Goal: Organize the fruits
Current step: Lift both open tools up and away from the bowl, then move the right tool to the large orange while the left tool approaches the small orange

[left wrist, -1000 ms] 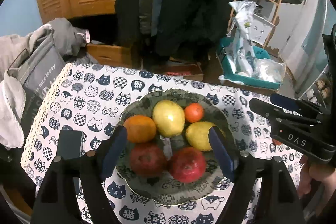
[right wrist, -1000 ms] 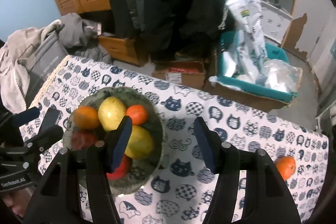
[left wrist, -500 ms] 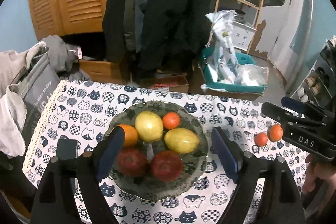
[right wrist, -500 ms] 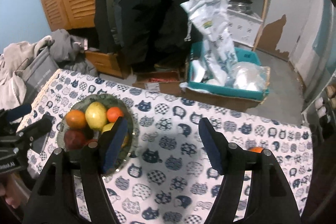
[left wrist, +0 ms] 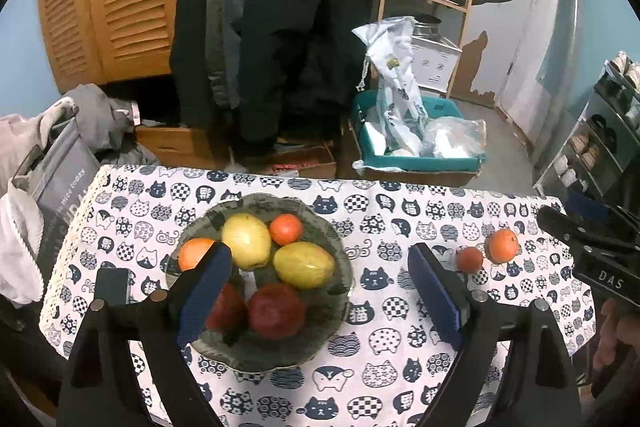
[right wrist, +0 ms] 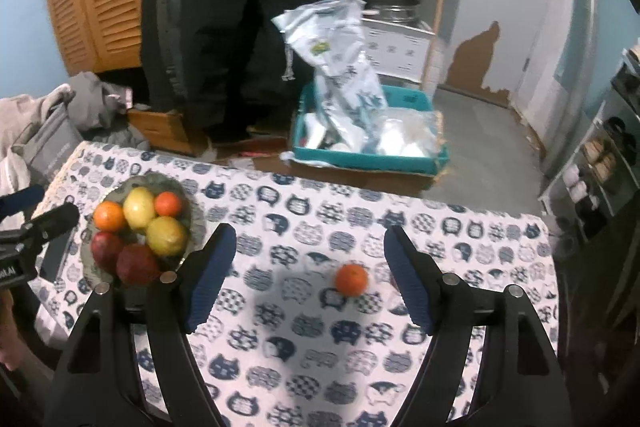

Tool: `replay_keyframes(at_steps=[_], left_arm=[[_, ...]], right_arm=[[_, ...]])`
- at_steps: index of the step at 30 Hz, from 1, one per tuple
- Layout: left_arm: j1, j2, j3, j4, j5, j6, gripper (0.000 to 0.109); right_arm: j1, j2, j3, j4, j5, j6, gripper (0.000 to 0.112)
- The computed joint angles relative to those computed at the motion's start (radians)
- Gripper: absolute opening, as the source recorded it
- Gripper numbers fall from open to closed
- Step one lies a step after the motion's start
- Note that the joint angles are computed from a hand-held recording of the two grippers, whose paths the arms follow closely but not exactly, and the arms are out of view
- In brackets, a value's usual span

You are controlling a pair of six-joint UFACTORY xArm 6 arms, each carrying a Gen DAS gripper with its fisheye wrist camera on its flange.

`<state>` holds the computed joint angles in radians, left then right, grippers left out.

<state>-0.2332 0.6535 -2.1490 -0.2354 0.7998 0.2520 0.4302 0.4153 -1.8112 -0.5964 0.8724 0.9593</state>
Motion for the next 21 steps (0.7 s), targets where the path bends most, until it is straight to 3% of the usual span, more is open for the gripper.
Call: replay_keyframes(at_steps=[11, 21], left_arm=[[-0.058, -0.006, 0.008, 0.014, 0.021, -0.004, 0.095], [-0.118, 0.015, -0.020, 0.037, 0.045, 0.007, 0.095]], right_arm=[[-0.044, -0.189, 0.269, -0.036, -0.035, 0.105, 0.077], [-0.073, -0.285, 0.403, -0.052, -0.041, 0.143, 0.077]])
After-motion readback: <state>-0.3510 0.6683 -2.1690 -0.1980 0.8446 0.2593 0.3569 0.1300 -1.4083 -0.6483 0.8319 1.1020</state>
